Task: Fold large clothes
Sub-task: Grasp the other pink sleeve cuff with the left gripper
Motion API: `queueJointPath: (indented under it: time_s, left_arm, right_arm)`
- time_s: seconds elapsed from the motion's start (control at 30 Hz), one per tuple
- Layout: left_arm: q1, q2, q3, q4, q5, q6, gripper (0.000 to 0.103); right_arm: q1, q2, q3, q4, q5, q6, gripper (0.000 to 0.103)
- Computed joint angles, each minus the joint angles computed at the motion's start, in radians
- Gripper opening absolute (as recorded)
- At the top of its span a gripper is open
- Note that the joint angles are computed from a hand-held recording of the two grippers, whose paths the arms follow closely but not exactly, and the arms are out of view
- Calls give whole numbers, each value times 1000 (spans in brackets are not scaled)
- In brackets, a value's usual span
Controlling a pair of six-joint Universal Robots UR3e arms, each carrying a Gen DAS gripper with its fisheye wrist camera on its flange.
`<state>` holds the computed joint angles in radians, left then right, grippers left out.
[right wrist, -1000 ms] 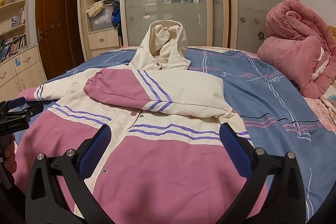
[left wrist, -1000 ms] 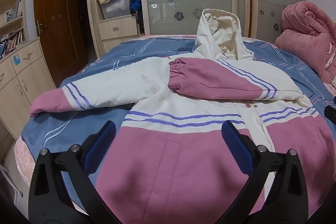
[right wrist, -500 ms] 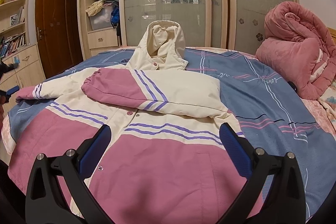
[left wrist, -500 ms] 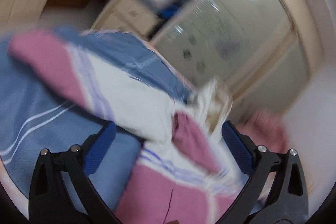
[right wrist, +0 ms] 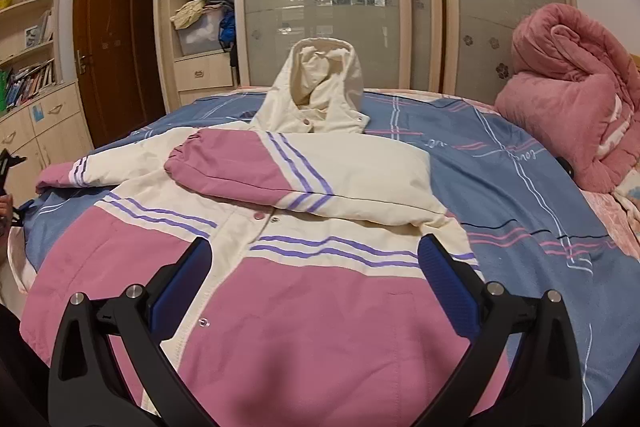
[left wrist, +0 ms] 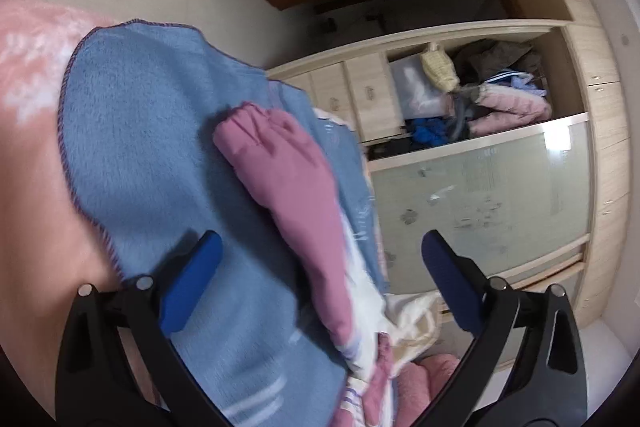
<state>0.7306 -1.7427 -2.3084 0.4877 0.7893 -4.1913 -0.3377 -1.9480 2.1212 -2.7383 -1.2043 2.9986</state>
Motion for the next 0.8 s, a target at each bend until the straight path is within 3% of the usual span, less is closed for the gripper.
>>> queueJointPath:
  time_s: [0.23,0.33,0.43,0.47,0.5,0.57,0.7,0.8]
  left_arm:
    - [-75,-129,174,-30,58,5,88]
    - [-66,-170,222,-51,49,11,75]
    - [-52,-242,260,-29,31,-43,50]
    - [-53,-257,271,-39,30,-48,34]
    - [-50,-281,284,-26,11,-62,11]
    - [-58,-302,308,-32,11,-83,8]
    - [-117,-222,341,-176,138,27,7]
    - [-259,-112,471,-439,405,241,7]
  right_arm:
    - [64,52,-19,-25,-47,-2,102]
    - [68,57,-19,-23,-53,-2,102]
    - [70,61,-20,-25,-57,-2,102]
    - [71,62,-21,-26,-59,-2,102]
    - [70,61,-20,-25,-57,-2,102]
    - [69,61,-21,-21,-53,-6,102]
    - [56,54,-20,-18,-39,-13,102]
    - [46,46,-21,-19,-26,-8,102]
